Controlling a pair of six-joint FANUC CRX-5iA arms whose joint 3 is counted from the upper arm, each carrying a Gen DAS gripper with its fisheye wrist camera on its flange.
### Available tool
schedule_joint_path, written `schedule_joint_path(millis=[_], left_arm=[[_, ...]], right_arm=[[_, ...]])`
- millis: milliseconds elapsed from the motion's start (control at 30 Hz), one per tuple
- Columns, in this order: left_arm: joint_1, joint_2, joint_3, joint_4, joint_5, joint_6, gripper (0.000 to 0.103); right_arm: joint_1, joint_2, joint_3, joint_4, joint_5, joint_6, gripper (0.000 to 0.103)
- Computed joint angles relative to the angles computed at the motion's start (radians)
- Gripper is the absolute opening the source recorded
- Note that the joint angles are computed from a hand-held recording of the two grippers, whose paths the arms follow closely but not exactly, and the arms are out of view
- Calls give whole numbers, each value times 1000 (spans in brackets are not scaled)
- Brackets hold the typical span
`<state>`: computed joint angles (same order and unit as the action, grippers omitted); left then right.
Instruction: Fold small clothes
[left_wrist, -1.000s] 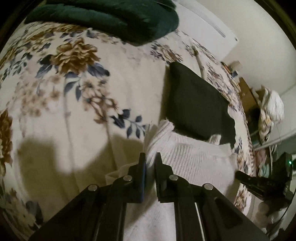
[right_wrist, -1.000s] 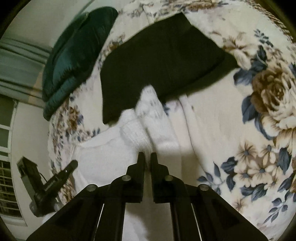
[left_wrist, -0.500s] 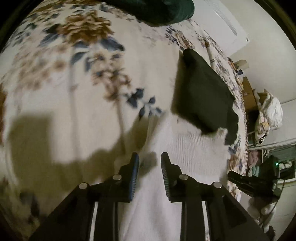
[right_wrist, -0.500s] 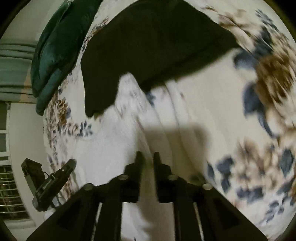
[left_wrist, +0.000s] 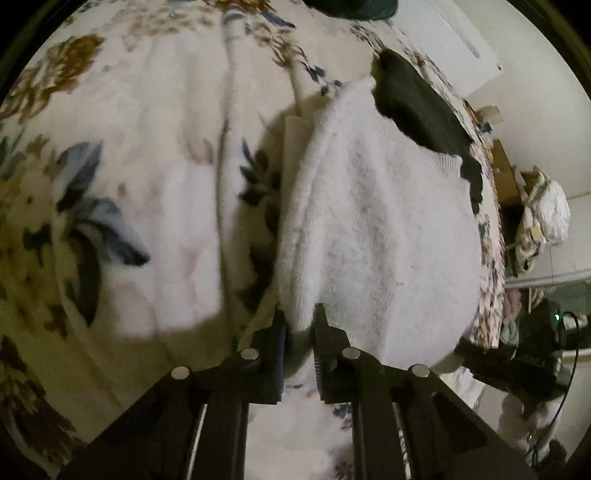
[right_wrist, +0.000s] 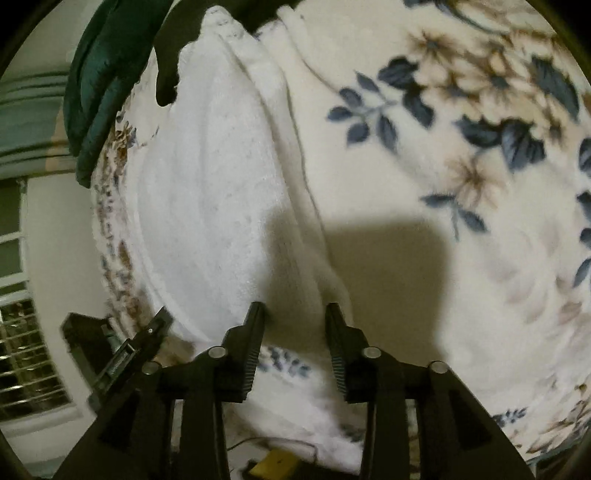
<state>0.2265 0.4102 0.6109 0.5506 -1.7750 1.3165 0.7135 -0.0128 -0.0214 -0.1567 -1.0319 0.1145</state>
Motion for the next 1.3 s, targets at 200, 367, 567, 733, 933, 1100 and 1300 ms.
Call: schedule_joint_path(millis=[200,367,567,733,933,1100,1300], left_arm=[[32,53,79,-32,-35,8,5],[-44,84,290,-179,-118,-64,9],[-154,91,441,-352,-122,-72,24],[-215,119,445,-327,-109,-28,38],[-298,142,397,-435,-93,-68,79],[-297,198,459,-447,-130,-60,103],[-278,270,527,-383,-179,-22,103]], right_arm=[[19,12,27,91,-167,-117,6],[-3,80,122,33,-232,23,9],[8,172,287,161,-396,80,48],[-16,221,353,182,-424,86,58],[-36,242,370,194,-441,81,62],[-36,228,339,186,-431,67,62],[-39,215,318,174,-425,60,62]])
